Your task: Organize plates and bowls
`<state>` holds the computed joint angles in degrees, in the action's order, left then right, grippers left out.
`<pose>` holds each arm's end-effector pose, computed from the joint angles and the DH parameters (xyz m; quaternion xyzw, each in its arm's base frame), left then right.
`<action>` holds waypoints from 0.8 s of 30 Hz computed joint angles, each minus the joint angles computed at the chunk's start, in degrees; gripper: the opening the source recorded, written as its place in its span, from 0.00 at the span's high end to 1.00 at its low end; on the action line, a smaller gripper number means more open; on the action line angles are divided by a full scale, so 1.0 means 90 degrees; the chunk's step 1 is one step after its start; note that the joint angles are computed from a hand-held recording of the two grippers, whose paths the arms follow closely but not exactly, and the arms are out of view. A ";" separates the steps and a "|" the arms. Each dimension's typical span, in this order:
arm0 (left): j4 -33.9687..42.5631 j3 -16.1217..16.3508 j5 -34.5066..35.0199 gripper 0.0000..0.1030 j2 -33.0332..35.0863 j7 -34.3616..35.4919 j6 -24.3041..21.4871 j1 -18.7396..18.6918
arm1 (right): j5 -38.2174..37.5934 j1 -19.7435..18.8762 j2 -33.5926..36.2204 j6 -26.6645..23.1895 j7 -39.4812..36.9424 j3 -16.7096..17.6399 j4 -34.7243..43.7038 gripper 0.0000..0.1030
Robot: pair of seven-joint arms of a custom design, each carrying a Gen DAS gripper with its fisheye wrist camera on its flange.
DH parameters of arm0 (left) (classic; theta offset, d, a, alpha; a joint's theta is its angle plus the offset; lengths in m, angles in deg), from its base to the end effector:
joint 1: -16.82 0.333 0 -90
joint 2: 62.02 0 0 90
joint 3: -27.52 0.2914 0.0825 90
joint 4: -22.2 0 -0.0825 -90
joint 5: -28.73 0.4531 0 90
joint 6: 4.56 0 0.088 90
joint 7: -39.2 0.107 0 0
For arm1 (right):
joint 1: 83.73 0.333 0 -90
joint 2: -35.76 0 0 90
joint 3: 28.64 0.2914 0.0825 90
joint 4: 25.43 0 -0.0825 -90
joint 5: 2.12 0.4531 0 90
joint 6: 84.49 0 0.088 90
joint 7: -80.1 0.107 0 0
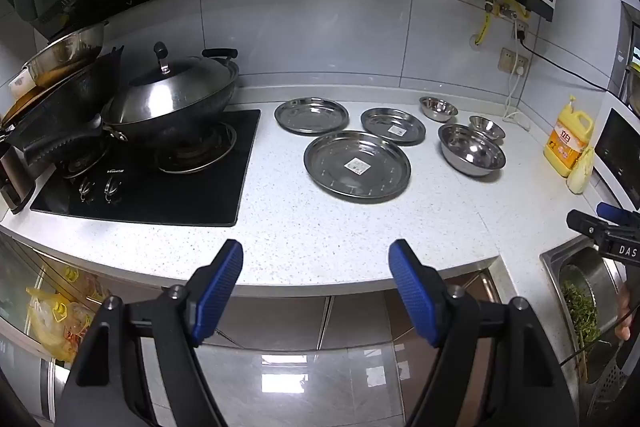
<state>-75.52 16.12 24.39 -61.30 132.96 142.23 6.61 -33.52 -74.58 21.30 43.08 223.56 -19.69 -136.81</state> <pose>0.6374 -0.2504 0.6332 -0.5050 0.7592 -0.3503 0.2143 0.5714 0.1783 0.6191 -0.5178 0.7726 -0.3056 0.2040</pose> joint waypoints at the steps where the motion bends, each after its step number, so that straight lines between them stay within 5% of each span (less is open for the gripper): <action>1: 0.0005 -0.0001 -0.0012 0.28 0.0002 -0.0001 -0.0012 0.0001 | 0.0023 0.0004 -0.0005 0.0023 0.0001 -0.0008 -0.0007 0.01; 24: 0.0013 -0.0003 0.0009 0.28 -0.0004 -0.0041 -0.0058 0.0004 | 0.0029 0.0014 0.0002 -0.0005 0.0000 -0.0003 0.0010 0.01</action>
<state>-75.41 16.09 24.47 -61.33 132.60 141.71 6.64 -33.26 -74.46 21.32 43.03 223.56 -19.71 -136.72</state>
